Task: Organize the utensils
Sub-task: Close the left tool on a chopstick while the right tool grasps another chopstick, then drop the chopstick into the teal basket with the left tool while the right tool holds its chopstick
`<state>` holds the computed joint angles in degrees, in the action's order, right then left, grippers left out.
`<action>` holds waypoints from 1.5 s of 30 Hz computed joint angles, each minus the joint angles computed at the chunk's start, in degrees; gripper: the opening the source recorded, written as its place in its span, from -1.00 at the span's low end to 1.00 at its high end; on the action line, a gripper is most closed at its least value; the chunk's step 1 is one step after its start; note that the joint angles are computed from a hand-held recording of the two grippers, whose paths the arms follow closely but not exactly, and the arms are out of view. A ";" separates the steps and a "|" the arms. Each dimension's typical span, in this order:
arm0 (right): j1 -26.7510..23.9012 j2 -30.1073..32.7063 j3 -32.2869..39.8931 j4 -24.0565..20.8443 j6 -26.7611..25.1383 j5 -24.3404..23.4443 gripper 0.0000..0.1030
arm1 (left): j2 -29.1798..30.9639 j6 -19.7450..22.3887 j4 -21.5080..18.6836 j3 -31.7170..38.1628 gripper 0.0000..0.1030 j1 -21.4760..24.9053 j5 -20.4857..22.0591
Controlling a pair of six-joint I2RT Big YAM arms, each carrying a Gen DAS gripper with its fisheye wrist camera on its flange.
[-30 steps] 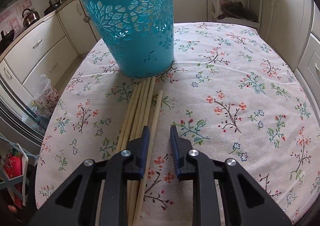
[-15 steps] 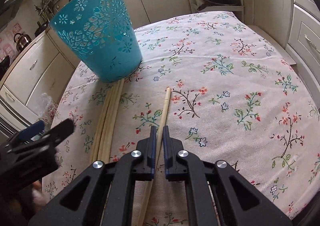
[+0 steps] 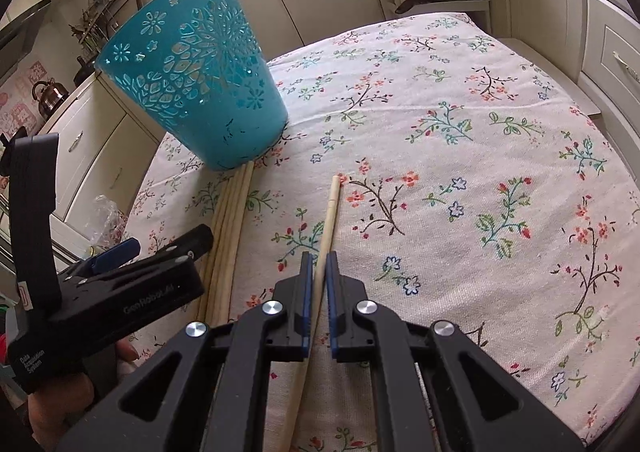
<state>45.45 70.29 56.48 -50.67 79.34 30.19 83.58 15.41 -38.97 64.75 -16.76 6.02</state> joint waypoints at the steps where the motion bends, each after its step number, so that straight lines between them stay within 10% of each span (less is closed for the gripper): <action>1: -0.07 -0.06 -0.05 0.12 0.01 -0.07 -0.85 | 0.18 -0.01 0.02 0.12 0.84 0.08 0.01; 13: 0.03 0.85 0.56 -0.31 -0.36 0.61 -0.85 | 1.85 0.16 -0.28 1.11 0.69 -0.20 2.00; 15: 0.16 1.30 0.93 -0.83 -0.72 1.08 -0.85 | 1.77 0.90 -0.28 1.30 0.45 -0.42 2.78; 20: 0.10 1.37 0.70 -0.31 -1.27 1.51 -0.85 | 1.31 7.29 -3.95 2.21 -0.89 -0.84 8.17; 32: 0.00 0.95 0.40 0.23 0.29 1.06 -0.85 | -3.84 11.60 -18.61 13.08 -0.92 10.11 32.51; 39: -0.05 0.74 0.18 0.64 0.01 1.15 -0.85 | -3.33 -7.02 -2.98 20.88 -0.92 8.71 39.30; 45: -0.21 0.30 -0.66 1.92 -0.54 1.60 -0.86 | 1.66 -22.99 17.59 23.31 -0.92 3.51 28.40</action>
